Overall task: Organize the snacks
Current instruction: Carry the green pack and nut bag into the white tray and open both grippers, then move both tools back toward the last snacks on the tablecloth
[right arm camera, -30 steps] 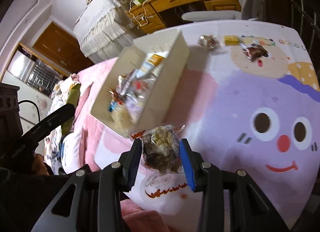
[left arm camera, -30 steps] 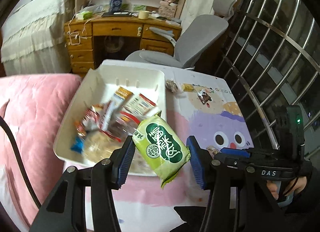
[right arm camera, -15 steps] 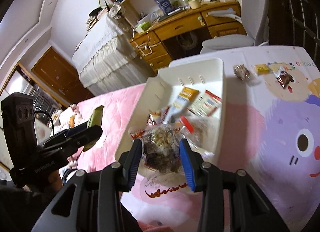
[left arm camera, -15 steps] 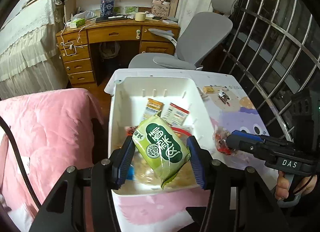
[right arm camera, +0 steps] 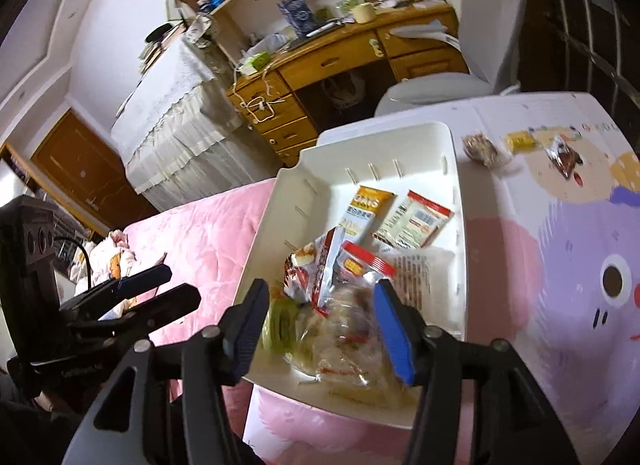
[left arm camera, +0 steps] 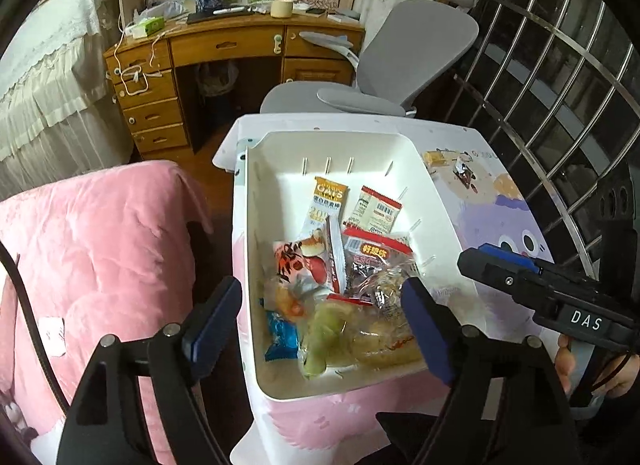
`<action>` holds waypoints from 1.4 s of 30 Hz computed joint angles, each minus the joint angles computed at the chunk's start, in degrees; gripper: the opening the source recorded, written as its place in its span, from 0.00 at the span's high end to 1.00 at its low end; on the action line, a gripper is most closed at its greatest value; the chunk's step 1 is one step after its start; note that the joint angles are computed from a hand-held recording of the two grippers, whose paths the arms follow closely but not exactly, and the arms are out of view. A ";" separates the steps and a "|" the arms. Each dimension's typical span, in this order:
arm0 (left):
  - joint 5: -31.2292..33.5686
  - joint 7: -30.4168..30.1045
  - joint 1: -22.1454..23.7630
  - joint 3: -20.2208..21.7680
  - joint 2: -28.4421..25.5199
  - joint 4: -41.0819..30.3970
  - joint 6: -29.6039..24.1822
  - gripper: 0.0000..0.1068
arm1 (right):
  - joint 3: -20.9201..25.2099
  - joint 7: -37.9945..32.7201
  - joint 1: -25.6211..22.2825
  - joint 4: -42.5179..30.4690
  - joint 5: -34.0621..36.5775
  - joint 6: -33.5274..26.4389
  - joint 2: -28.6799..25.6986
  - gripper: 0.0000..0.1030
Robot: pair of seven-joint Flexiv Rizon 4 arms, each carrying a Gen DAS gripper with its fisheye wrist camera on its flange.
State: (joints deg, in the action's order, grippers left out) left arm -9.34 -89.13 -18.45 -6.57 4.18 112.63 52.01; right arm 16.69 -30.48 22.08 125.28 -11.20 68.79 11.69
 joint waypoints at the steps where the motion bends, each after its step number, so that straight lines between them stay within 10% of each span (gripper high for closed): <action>1: -0.42 0.16 -0.06 0.00 -0.13 -0.01 -0.29 0.24 | 0.11 0.79 -0.14 0.15 0.13 -0.73 0.30 0.44; 23: -1.80 -0.92 -3.75 -3.20 -8.96 -12.39 -12.77 0.24 | 1.87 15.97 -3.56 8.55 6.22 -22.31 18.06 0.34; 42: 7.77 -12.01 -11.04 -1.95 -34.30 -56.53 -42.60 0.24 | -5.92 13.64 -12.47 12.69 5.80 -12.12 14.20 0.33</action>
State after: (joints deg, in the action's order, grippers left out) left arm -1.57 -101.14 -29.49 -8.53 -30.12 56.10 9.41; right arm 10.78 -16.84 9.60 137.97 -5.39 56.67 25.89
